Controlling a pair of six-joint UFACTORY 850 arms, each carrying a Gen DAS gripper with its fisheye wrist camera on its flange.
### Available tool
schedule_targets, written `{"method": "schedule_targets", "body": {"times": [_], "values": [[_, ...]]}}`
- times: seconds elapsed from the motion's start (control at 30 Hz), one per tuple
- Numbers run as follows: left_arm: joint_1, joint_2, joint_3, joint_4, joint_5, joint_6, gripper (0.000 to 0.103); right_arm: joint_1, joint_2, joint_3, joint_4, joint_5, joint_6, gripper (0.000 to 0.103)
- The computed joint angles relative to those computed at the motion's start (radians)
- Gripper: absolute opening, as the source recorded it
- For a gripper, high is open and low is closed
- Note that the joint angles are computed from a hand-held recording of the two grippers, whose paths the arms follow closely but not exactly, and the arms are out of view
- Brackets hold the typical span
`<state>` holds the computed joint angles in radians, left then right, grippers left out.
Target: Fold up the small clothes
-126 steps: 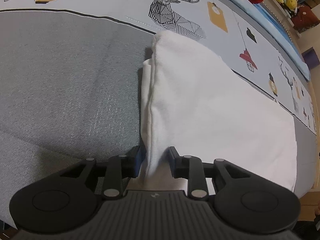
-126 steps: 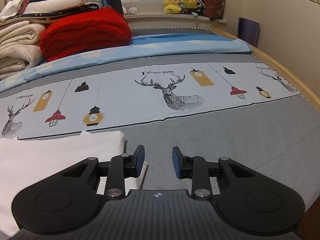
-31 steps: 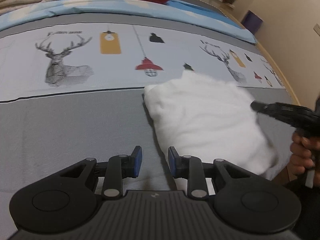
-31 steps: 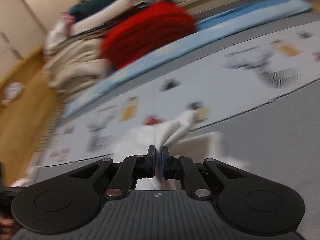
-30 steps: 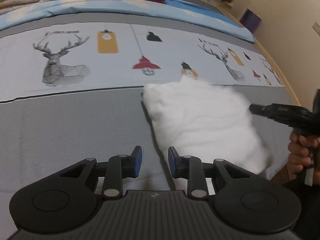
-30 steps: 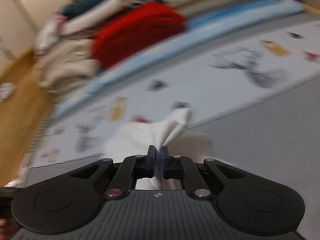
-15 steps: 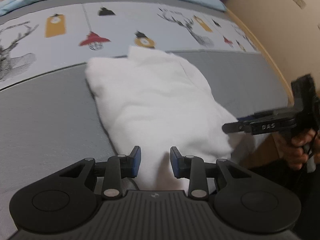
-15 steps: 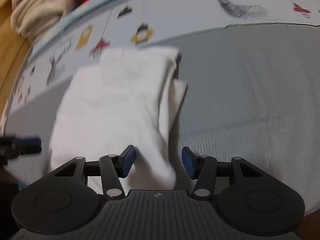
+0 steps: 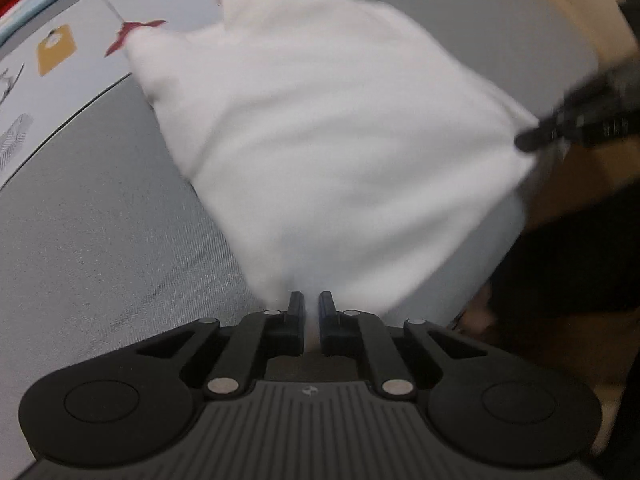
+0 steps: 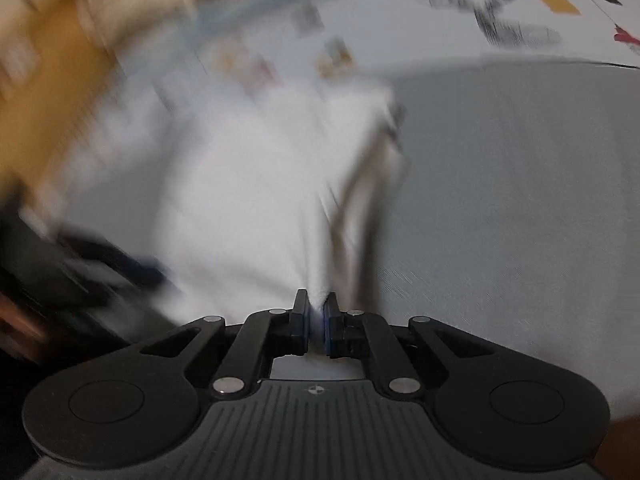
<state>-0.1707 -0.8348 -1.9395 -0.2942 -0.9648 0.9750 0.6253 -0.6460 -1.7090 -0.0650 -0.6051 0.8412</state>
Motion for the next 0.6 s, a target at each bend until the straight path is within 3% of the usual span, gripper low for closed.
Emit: {"method": "schedule_targets", "body": {"times": [0.07,0.17,0.23,0.33,0.5,0.6], "values": [[0.009,-0.011,-0.031,-0.028,-0.036,0.017,0.008,0.002,-0.033,-0.046,0.012,-0.052,-0.031,0.007],[0.049,-0.043,-0.123,-0.167,-0.114,0.016,0.010,-0.001,-0.019,-0.036,-0.013,-0.006,0.030,0.013],[0.074,-0.050,-0.152,-0.269,-0.107,0.011,0.011,0.001,-0.004,-0.014,-0.082,0.042,0.110,0.032],[0.087,-0.087,-0.201,-0.342,-0.110,-0.057,0.011,0.009,0.018,0.018,-0.315,0.099,0.358,0.047],[0.045,-0.109,-0.174,-0.174,-0.054,-0.138,0.014,-0.006,-0.027,-0.026,-0.499,0.076,0.667,0.048],[0.060,-0.138,-0.228,-0.224,-0.104,-0.161,0.016,-0.011,-0.065,-0.075,-0.551,0.050,0.802,0.048]]}}
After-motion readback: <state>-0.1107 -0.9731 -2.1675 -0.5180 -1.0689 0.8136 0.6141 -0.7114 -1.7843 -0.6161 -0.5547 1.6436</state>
